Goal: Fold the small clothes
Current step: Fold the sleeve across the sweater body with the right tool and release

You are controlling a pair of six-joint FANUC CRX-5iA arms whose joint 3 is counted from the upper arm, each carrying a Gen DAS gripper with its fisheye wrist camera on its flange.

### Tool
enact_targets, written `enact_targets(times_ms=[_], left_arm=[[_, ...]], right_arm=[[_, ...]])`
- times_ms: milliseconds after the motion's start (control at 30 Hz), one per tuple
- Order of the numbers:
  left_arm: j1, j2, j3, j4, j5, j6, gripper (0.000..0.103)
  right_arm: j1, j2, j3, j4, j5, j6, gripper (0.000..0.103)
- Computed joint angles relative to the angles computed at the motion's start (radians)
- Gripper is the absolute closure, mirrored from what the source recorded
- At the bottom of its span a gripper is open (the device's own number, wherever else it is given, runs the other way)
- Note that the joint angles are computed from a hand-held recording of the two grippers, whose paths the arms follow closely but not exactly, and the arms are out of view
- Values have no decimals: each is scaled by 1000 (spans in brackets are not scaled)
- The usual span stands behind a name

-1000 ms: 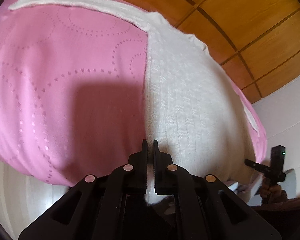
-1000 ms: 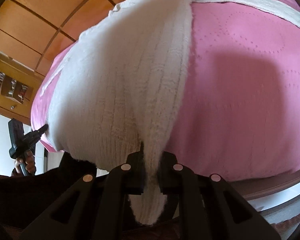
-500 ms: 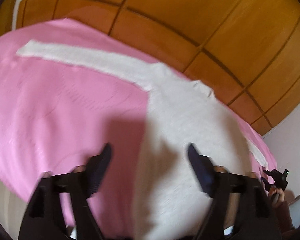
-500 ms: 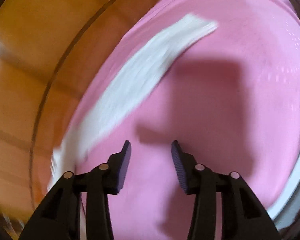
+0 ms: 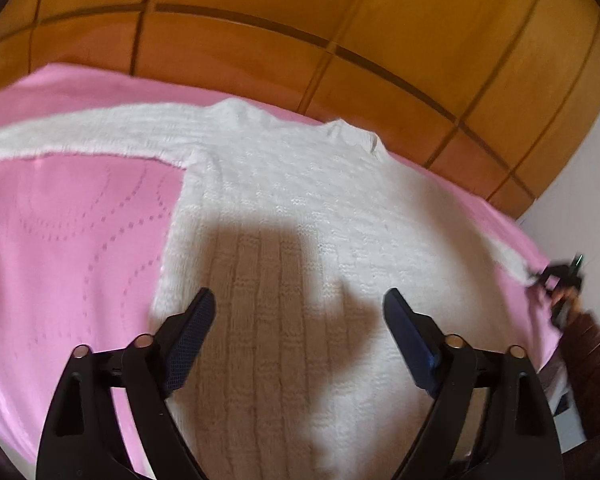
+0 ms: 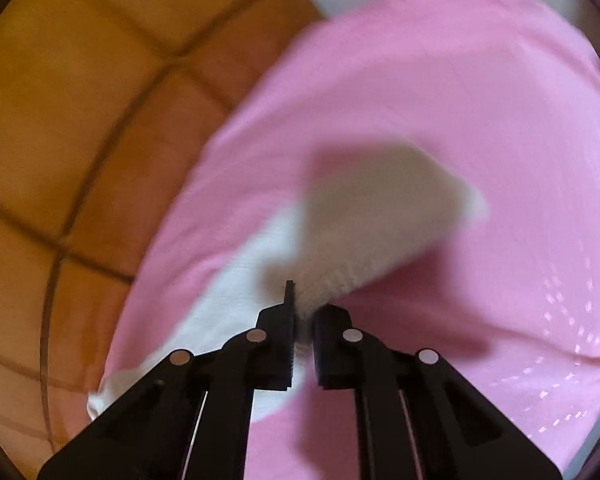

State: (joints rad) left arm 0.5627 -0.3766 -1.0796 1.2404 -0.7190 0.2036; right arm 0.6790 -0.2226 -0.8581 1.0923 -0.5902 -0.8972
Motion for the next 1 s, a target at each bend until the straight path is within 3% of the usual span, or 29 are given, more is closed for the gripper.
enact_targets(times_ms=[200, 300, 367, 433, 533, 633, 733, 767, 800, 867, 933, 1000], left_arm=[[-24, 68, 43, -52, 23, 64, 4], [-45, 72, 49, -67, 68, 83, 4], [-34, 84, 55, -52, 38, 66, 4], [-28, 88, 57, -36, 21, 53, 4], [-40, 95, 60, 4, 15, 11, 4], [-45, 99, 74, -21, 33, 22, 4], [-50, 117, 90, -22, 44, 28, 4], [-53, 124, 94, -12, 43, 17, 4], [-47, 137, 105, -13, 19, 6, 4], [-42, 152, 125, -33, -2, 12, 4], [-52, 170, 150, -45, 2, 37, 4], [-63, 196, 176, -40, -9, 53, 6]], right_arm=[[94, 135, 187, 64, 17, 255, 97], [135, 255, 317, 75, 88, 356, 97], [170, 342, 416, 40, 111, 454, 97], [212, 451, 548, -41, 129, 590, 97], [264, 595, 759, -258, 107, 863, 97], [331, 755, 1017, -503, 10, 1202, 97], [368, 853, 1151, -568, -63, 1362, 86], [378, 855, 1153, -579, -62, 1381, 65], [385, 848, 1138, -570, -44, 1372, 52], [391, 819, 1076, -527, 10, 1299, 51], [386, 774, 997, -489, 61, 1196, 43], [371, 690, 834, -346, 163, 973, 36]])
